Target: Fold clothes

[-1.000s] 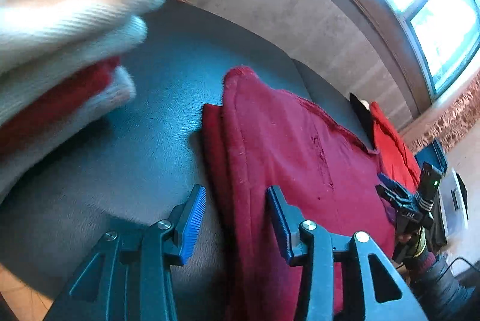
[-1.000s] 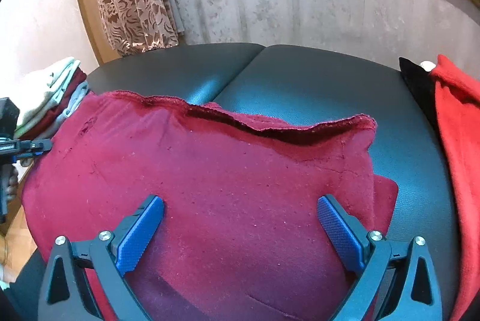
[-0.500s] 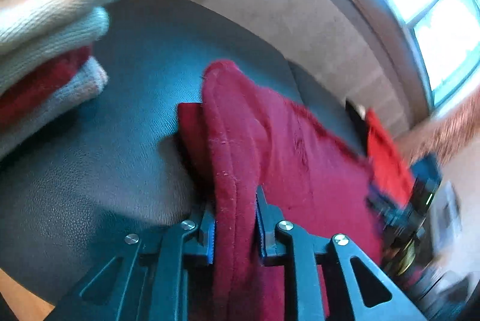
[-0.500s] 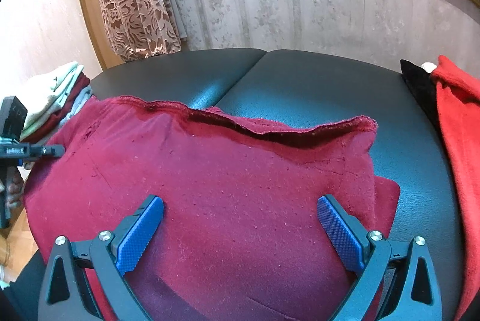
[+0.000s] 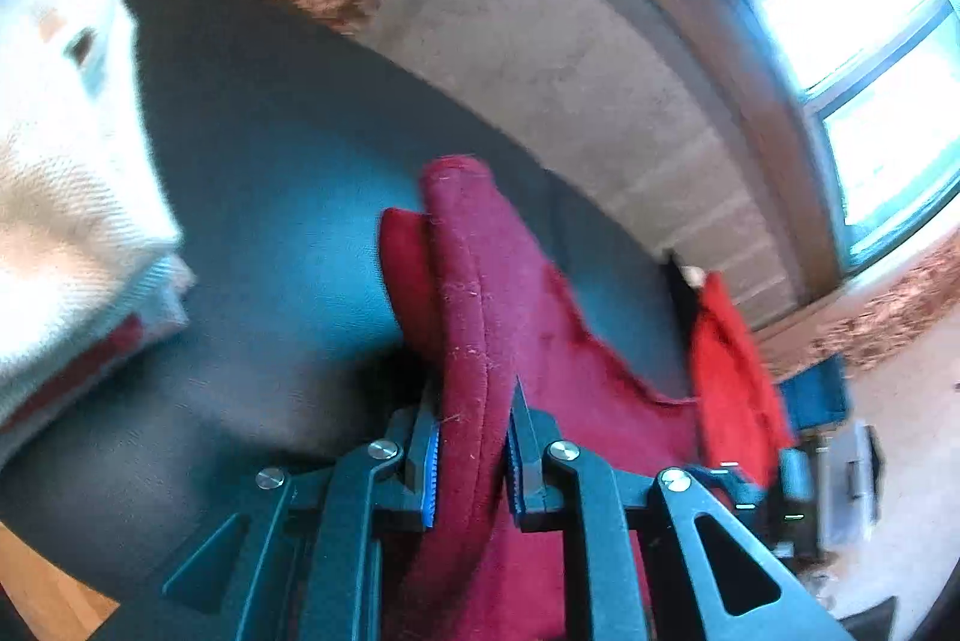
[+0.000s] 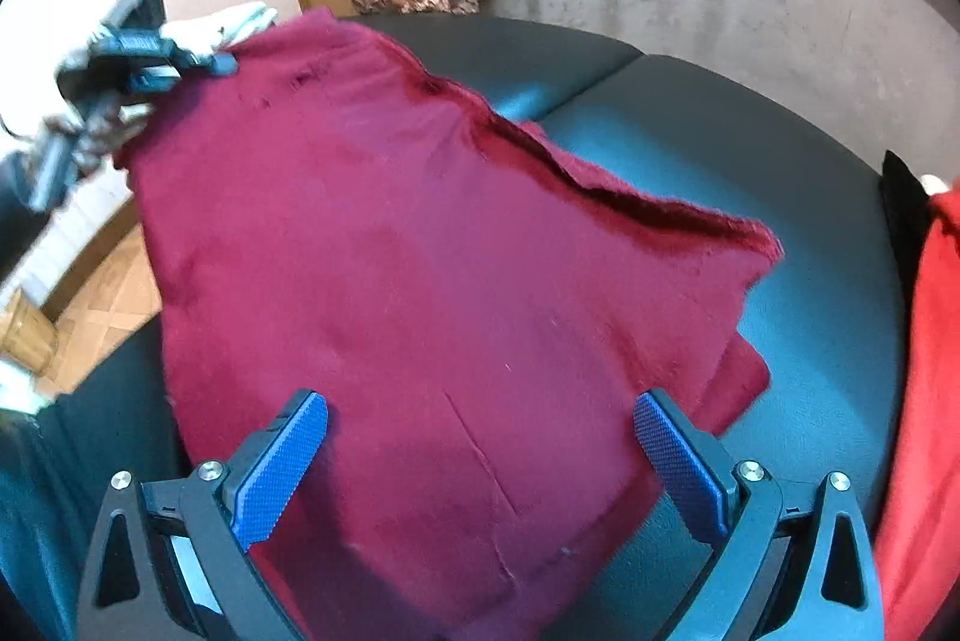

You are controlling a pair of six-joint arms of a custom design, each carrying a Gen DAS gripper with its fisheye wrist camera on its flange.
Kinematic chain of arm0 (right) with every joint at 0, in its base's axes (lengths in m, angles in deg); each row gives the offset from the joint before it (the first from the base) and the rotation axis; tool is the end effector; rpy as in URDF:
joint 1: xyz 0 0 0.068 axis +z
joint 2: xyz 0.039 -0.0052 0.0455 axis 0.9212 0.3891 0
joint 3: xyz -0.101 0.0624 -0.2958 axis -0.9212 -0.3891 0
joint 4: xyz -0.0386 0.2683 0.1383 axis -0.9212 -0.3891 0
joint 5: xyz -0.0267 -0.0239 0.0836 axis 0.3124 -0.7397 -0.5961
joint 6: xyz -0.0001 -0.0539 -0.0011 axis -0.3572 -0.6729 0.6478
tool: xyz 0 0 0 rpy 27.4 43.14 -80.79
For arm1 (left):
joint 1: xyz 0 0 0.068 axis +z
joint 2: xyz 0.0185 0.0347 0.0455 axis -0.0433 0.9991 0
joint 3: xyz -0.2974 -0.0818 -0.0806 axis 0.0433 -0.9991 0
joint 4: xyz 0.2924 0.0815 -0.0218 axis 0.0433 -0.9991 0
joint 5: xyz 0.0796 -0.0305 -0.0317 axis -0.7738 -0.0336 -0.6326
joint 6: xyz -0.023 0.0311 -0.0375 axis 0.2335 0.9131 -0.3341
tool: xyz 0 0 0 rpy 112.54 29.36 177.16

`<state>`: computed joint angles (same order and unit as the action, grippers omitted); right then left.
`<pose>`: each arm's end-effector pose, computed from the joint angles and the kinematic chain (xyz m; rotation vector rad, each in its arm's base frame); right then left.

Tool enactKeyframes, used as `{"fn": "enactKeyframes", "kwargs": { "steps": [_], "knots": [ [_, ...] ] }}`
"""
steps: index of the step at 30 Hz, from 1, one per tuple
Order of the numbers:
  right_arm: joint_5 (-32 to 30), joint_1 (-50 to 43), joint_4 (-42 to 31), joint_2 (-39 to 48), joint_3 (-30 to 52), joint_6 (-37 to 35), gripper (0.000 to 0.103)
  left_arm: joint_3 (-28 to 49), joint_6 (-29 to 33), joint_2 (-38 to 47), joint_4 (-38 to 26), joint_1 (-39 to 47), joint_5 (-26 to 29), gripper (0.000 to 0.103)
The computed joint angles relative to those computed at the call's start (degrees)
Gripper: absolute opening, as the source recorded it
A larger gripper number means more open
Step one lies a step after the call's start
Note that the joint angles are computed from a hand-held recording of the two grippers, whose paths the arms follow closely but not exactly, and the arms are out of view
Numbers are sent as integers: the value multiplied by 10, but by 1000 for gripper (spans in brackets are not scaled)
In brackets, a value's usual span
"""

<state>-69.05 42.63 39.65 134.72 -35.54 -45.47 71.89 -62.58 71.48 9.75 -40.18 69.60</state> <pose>0.1743 -0.0581 0.1971 -0.8206 2.4423 0.3813 0.1775 -0.1415 0.2821 -0.2497 2.4364 -0.8709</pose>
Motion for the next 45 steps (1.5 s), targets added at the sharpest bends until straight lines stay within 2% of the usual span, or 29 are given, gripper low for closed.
{"fn": "enactKeyframes", "kwargs": {
  "steps": [3, 7, 11, 15, 22, 26, 30, 32, 34, 38, 42, 44, 45],
  "knots": [
    [-26, -29, -1, 4, -8, -19, 103, 33, -22, -12, -9, -39, 5, 15],
    [-48, -34, 38, 8, -32, -4, 103, 99, -58, 34, 8, -127, -19, 14],
    [-74, -46, 62, 9, -45, 14, 103, 171, -72, 115, 36, -187, -30, 14],
    [-104, -78, 49, 8, -51, -2, 103, 230, -89, 216, 83, -231, -17, 14],
    [-142, -107, 40, 29, -51, -26, 103, 307, -138, 384, 154, -258, 2, 14],
    [-164, -125, 28, 48, -47, -48, 103, 330, -157, 446, 158, -267, 9, 14],
    [-165, -128, 27, 46, -51, -66, 103, 341, -196, 491, 162, -260, 48, 15],
    [-144, -115, 39, 16, -62, -67, 103, 331, -219, 494, 174, -251, 77, 16],
    [-127, -107, 34, -3, -61, -70, 103, 335, -216, 479, 141, -249, 81, 18],
    [-120, -160, -49, -15, -34, -148, 103, 348, -207, 438, 89, -249, 97, 28],
    [-108, -255, -132, -9, -8, -252, 103, 350, -194, 413, 102, -248, 139, 29],
    [-88, -305, -168, 1, 5, -307, 103, 342, -173, 394, 108, -247, 134, 29],
    [-77, -329, -183, 6, 12, -333, 103, 331, -147, 375, 102, -243, 112, 29]
  ]
}}
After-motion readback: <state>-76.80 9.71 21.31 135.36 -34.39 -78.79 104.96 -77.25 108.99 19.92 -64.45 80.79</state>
